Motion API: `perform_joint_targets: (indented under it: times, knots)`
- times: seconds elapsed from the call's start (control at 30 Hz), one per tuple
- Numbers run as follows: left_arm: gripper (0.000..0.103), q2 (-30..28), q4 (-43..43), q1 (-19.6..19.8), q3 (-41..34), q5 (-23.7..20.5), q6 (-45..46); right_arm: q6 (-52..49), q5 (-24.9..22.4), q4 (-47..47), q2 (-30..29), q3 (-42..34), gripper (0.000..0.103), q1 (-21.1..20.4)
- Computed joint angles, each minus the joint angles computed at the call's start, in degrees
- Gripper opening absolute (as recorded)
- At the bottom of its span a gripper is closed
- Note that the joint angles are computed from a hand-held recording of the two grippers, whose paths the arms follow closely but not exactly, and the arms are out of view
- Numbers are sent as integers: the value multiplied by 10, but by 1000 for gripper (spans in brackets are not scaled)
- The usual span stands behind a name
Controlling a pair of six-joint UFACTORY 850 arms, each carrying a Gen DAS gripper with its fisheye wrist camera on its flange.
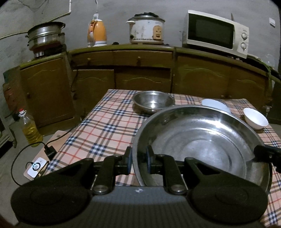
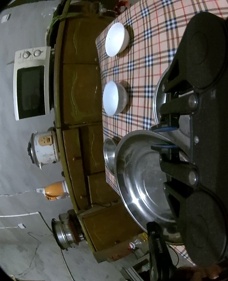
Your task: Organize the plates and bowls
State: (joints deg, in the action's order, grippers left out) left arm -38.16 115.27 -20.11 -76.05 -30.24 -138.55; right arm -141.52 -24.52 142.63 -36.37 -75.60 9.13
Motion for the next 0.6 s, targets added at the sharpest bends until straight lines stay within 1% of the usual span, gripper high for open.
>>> perform_joint_targets:
  times: [0.27,0.6]
  knots:
    - [17,-6,-8,-16,-9,-1,15,-17,-15,19,14,26,20,-18]
    - [17,-24,-16,-31,-31,13,38,-26,-24,41,21,47,20,-39]
